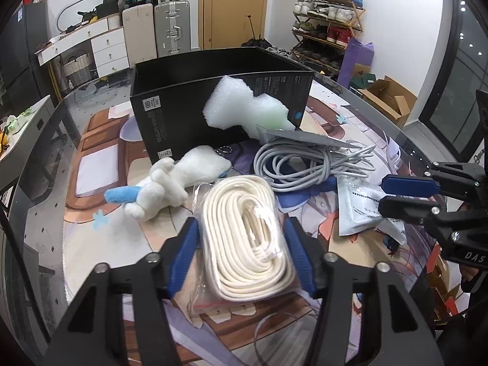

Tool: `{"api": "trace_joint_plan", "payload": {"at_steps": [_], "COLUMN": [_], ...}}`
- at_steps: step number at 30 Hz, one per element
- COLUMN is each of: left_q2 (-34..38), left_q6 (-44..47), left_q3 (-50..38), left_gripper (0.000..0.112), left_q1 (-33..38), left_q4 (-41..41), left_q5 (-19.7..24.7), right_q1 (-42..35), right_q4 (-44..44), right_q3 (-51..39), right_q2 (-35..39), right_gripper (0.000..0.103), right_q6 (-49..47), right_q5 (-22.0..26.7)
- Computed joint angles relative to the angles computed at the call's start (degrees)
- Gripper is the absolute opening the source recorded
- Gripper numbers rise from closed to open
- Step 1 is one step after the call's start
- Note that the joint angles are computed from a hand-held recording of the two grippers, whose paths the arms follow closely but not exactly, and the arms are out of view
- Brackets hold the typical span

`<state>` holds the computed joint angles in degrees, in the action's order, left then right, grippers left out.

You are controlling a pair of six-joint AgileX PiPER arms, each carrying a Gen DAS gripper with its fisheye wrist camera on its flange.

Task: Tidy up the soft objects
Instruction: 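Grasp the bagged white cord with the left gripper while the right grasps the medicine sachet, then lift the cord bag and sachet and carry them toward the black box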

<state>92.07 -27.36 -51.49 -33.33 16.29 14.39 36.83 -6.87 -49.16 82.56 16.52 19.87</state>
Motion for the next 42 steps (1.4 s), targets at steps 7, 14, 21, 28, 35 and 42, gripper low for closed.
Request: {"api": "trace_joint_plan", "payload": {"at_steps": [7,14,21,28,35,42], "left_q2": [-1.3,-4.0,-6.0,-7.8,-8.0,-8.9], "left_q6": [1.5,5.0,5.4,11.5,9.7,8.0], "left_q3": [1.1,3.1,4.9,6.8,6.8,7.3], "left_gripper": [0.038,0.037,0.037,0.037,0.037,0.037], "left_q1": [0.3,1.5,2.3,4.2,4.4,4.5], "left_q4": [-1.6,-5.2,-6.2,-12.3,-11.1,-10.0], "left_q5": [-1.5,-2.9,-4.3,-5.5,-6.3,-7.2], "right_q1": [-1.2,0.3,2.8,3.0,2.3,4.7], "right_q4": [2.7,1.8,4.2,5.2,10.1,8.1], "right_q3": [-0.9,-2.9,-4.1,-6.7,-7.7,-5.6], "right_q2": [1.6,5.0,5.6,8.2,9.6,7.9], "right_gripper": [0.062,0.062,0.054,0.058,0.057,0.038], "right_q6": [-6.0,-9.1,-12.6,-14.9,-20.4,-19.6], "right_q5": [1.7,2.8,3.8,4.1,2.7,1.3]}}
